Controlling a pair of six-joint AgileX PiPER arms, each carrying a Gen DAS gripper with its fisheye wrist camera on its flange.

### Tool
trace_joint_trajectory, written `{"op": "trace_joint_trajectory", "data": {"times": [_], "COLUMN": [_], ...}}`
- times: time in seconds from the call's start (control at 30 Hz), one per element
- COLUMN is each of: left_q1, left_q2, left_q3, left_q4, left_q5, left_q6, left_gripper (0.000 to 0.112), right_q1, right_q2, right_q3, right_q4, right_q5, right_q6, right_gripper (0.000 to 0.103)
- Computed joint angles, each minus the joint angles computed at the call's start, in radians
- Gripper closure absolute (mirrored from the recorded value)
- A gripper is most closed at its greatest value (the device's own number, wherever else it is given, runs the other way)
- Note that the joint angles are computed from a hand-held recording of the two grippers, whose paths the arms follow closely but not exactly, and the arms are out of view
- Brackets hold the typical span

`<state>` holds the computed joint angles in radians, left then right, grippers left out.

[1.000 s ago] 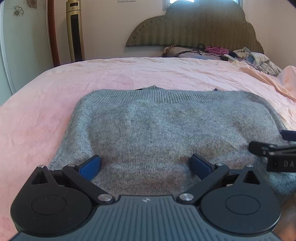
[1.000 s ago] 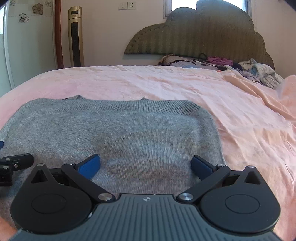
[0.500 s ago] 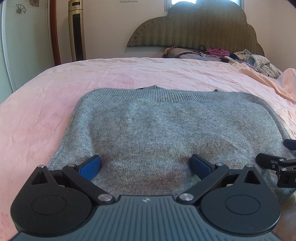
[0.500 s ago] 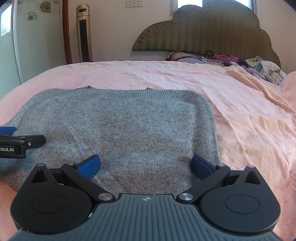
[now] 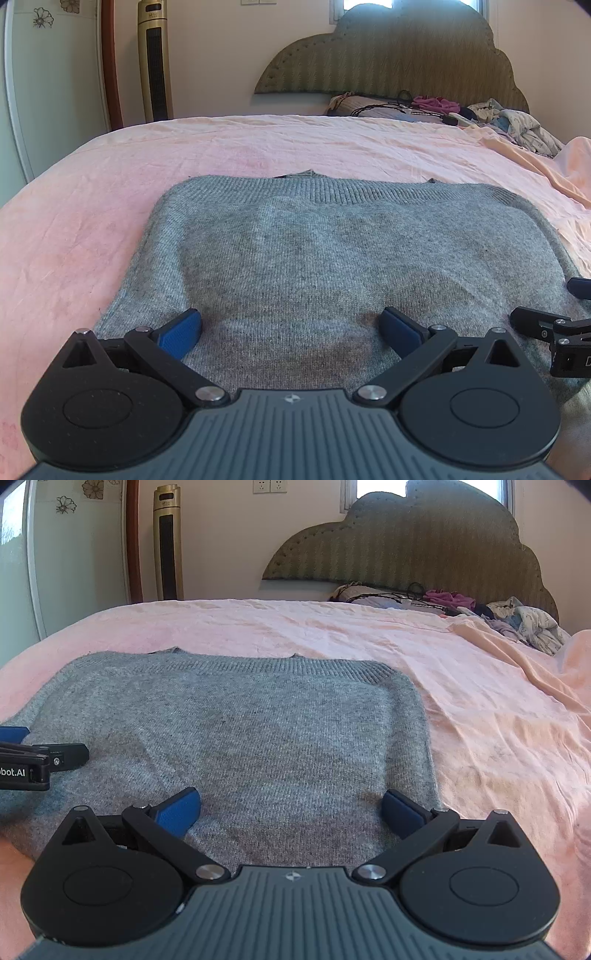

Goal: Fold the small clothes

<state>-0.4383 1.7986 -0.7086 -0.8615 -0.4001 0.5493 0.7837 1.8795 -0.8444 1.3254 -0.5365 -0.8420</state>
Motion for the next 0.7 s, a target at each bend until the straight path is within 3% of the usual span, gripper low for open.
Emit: {"op": "trace_joint_trajectory", "data": {"times": [0.7], "left_q1": [-0.016], "left_q2": [-0.001], "left_q3": [-0.007], "left_q4": [-0.062], "left_q5": [-0.008], "left_q6": [0.049], "left_gripper": [0.009], "right_q1": [-0.003], "right_q2": [-0.004], "right_q3": [0.005], "right_q4": [-0.011], "right_q5": [0.006], "right_q6": [0.015], "right_gripper": [0.0]}}
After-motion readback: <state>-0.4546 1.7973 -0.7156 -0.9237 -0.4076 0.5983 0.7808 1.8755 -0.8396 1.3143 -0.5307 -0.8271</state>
